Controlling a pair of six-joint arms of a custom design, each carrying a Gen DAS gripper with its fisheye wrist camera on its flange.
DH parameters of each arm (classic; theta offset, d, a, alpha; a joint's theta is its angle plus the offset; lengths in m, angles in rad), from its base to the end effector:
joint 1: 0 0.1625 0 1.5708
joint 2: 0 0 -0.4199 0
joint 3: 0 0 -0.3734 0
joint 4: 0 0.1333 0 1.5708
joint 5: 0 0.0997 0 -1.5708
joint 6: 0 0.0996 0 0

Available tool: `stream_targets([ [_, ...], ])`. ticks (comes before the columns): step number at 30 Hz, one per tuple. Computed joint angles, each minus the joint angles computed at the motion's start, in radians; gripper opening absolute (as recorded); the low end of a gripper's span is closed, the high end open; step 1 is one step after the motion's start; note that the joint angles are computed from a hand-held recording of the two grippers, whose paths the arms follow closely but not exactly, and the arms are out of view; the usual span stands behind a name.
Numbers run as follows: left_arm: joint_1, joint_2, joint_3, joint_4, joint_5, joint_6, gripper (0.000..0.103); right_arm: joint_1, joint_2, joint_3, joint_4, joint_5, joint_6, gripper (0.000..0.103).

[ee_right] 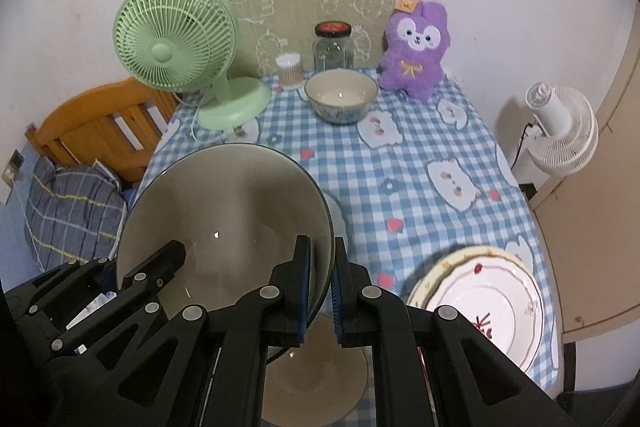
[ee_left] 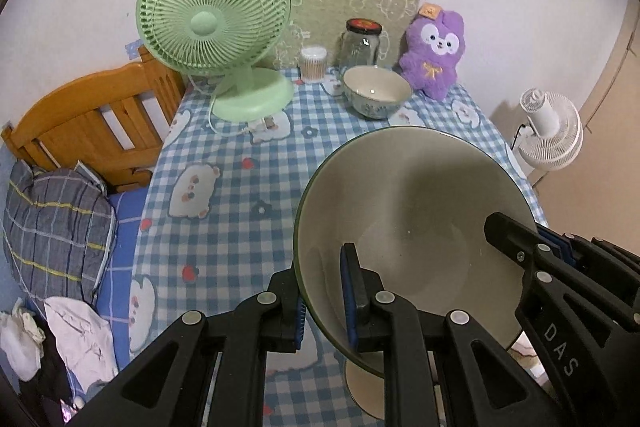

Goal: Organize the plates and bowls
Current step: 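Carry the cream bowl with both grippers toward the large cream bowl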

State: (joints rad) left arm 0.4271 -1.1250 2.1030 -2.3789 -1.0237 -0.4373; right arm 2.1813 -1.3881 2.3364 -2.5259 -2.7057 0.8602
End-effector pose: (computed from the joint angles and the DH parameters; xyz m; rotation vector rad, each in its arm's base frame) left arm -0.3543 -0.3646 0.1310 0.9633 2.4324 -0.3649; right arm 0.2611 -0.2982 0.2307 -0.2707 -2.1194 0.9190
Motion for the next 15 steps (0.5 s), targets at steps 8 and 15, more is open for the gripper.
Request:
stream_targets([
  [8,-0.029,-0.018,0.045,0.058,-0.038,-0.098,0.013,-0.011,-0.049,0.053,0.059,0.061,0.037,0.012],
  [15,-0.043,-0.020,0.084,0.068,-0.064,-0.154,0.013,-0.025,-0.066,0.099,0.061,0.096,0.041,0.012],
])
